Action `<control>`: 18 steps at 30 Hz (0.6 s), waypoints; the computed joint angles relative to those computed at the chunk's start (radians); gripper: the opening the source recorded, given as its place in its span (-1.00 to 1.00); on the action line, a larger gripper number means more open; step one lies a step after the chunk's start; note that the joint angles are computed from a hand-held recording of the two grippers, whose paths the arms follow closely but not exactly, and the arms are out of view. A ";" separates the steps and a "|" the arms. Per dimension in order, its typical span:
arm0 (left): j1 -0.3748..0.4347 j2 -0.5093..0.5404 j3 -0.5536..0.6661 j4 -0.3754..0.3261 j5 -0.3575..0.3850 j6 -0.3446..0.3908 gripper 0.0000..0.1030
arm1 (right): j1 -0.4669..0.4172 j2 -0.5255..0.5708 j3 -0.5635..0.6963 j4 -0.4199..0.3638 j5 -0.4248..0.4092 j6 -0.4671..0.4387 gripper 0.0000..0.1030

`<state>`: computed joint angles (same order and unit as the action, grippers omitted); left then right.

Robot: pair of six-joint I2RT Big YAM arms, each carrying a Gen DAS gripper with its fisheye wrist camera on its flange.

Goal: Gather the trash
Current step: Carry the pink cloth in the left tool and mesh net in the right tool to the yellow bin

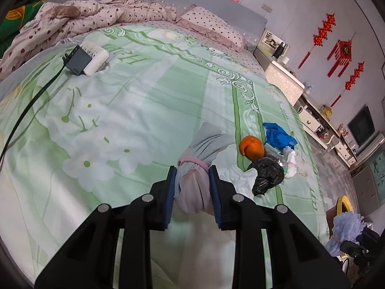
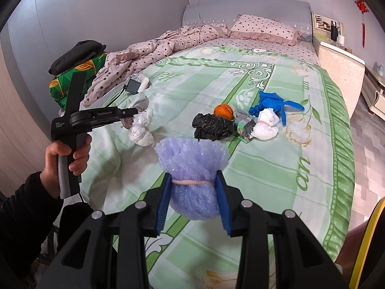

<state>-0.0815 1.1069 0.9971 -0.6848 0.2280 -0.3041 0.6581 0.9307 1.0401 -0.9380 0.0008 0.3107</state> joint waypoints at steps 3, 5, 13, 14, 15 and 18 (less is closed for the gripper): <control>-0.038 -0.034 0.023 -0.014 -0.030 0.018 -0.50 | -0.003 -0.018 0.001 -0.003 -0.001 0.000 -0.34; -0.065 -0.049 0.042 -0.022 -0.039 0.012 -0.51 | -0.008 -0.033 0.000 -0.003 -0.003 0.003 -0.34; -0.220 -0.090 0.128 -0.044 -0.105 -0.028 -0.51 | -0.071 -0.128 0.017 -0.018 -0.006 0.008 -0.34; -0.245 -0.092 0.141 -0.047 -0.117 -0.029 -0.51 | -0.086 -0.145 0.023 -0.022 -0.007 0.006 -0.34; -0.271 -0.093 0.154 -0.048 -0.129 -0.033 -0.51 | -0.101 -0.161 0.028 -0.027 -0.009 0.004 -0.34; -0.350 -0.092 0.200 -0.052 -0.160 -0.045 -0.51 | -0.156 -0.210 0.055 -0.044 -0.011 -0.008 -0.34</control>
<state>-0.4312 1.0147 1.1973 -0.7366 0.0681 -0.3488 0.5020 0.7207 1.0947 -0.9820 -0.0104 0.3031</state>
